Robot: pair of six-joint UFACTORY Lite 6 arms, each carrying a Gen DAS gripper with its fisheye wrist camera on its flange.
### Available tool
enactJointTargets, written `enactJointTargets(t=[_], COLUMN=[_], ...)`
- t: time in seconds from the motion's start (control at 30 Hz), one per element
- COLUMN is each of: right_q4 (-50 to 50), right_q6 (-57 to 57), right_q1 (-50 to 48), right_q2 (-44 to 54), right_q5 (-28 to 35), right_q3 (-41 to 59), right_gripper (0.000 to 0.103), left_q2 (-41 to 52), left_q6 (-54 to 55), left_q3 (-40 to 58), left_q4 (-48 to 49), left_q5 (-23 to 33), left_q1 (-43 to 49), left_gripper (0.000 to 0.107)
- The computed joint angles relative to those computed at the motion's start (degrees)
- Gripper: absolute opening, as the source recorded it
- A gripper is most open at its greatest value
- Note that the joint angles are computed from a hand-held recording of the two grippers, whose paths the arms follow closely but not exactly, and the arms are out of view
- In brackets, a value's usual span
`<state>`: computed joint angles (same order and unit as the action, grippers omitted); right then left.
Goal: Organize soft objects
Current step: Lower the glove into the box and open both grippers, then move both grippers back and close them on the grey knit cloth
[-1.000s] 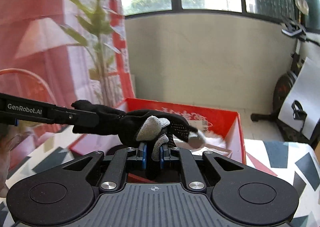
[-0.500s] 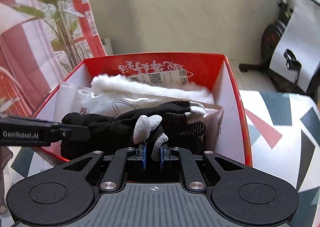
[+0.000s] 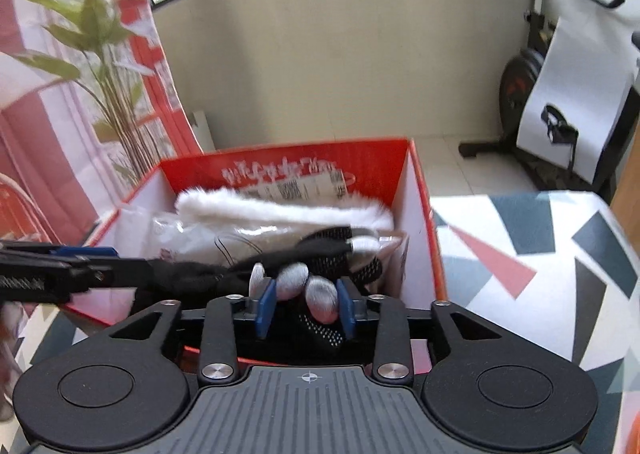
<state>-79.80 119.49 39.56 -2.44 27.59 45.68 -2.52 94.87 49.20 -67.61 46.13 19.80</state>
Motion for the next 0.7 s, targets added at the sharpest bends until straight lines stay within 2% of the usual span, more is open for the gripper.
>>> enactJointTargets(t=[0.07,0.2,0.37,0.43,0.57,0.7], right_q4=[-3.4,-7.7,-6.4,-5.6,-4.9,-5.6], right_q6=[3.9,9.5,17.1,21.9,31.9,40.8], right_q1=[2.7,9.0,22.1,26.0,30.2,32.9], right_q2=[-3.9,-12.3,-15.5,-15.1,-10.8,-4.0], right_q5=[3.0,6.9,18.5,21.5,23.7,22.3], right_q3=[-3.6,-11.3,-17.6,-19.2,-20.6,-20.3], right_gripper=[0.036,0.039,0.04,0.04,0.04,0.042], left_q2=[-3.5,-9.4,-12.0,-12.1,-8.1,-1.5], left_q6=[4.6,12.1,22.5,25.4,26.7,26.3], left_q3=[-2.4,-8.4,-15.2,-18.0,-20.5,-20.0], left_q4=[-2.2,-4.1,-2.7,-2.4,-1.6,1.6], left_q5=[3.3,8.4,14.2,14.7,13.3,10.5], left_q1=[5.5,17.0,30.2,34.6,39.6,42.6], left_gripper=[0.078,0.078,0.078,0.078,0.078,0.078])
